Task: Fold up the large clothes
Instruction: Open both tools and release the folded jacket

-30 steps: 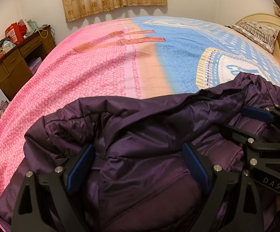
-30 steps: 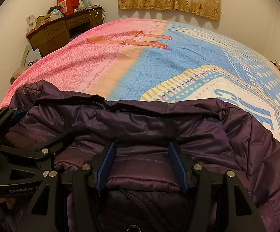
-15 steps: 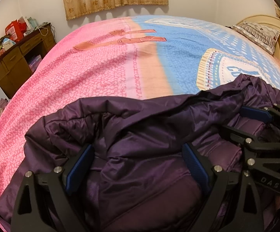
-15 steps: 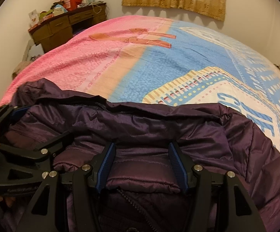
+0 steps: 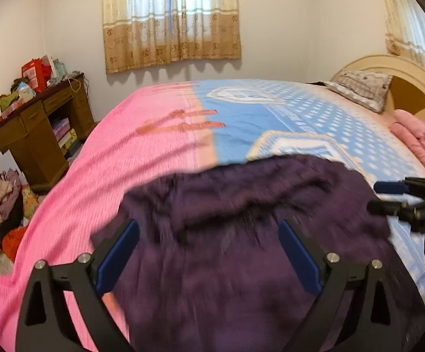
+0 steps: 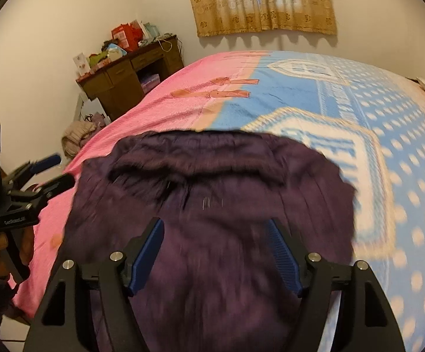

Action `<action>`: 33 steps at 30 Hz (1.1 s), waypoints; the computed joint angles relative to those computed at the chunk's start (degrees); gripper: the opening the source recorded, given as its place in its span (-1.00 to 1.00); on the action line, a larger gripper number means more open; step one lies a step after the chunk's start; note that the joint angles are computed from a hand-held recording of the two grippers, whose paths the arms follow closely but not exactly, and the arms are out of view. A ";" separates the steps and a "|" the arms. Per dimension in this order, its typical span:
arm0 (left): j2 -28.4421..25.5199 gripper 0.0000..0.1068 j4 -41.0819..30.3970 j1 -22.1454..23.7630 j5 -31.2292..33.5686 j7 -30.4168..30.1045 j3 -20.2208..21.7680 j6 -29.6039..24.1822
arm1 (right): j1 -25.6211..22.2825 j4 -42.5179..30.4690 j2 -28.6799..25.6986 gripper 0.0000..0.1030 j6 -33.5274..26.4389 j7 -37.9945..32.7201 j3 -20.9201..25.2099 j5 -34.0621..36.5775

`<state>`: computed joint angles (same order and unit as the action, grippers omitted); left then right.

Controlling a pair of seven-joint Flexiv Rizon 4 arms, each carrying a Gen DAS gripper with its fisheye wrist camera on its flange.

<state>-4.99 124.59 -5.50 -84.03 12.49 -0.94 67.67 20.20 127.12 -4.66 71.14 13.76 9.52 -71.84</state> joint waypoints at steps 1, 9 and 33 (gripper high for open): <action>1.31 0.86 1.46 0.87 1.41 -0.21 1.14 -2.23 | 0.19 2.34 2.23 0.44 -0.19 1.69 0.85 -0.50; 12.28 0.87 15.02 7.59 11.24 1.14 9.46 -13.03 | 1.16 17.29 18.33 0.47 0.70 14.09 9.13 1.47; 10.99 0.63 25.37 19.16 16.77 5.78 13.21 -21.31 | 13.33 24.50 14.38 0.40 -13.01 47.43 17.07 -8.21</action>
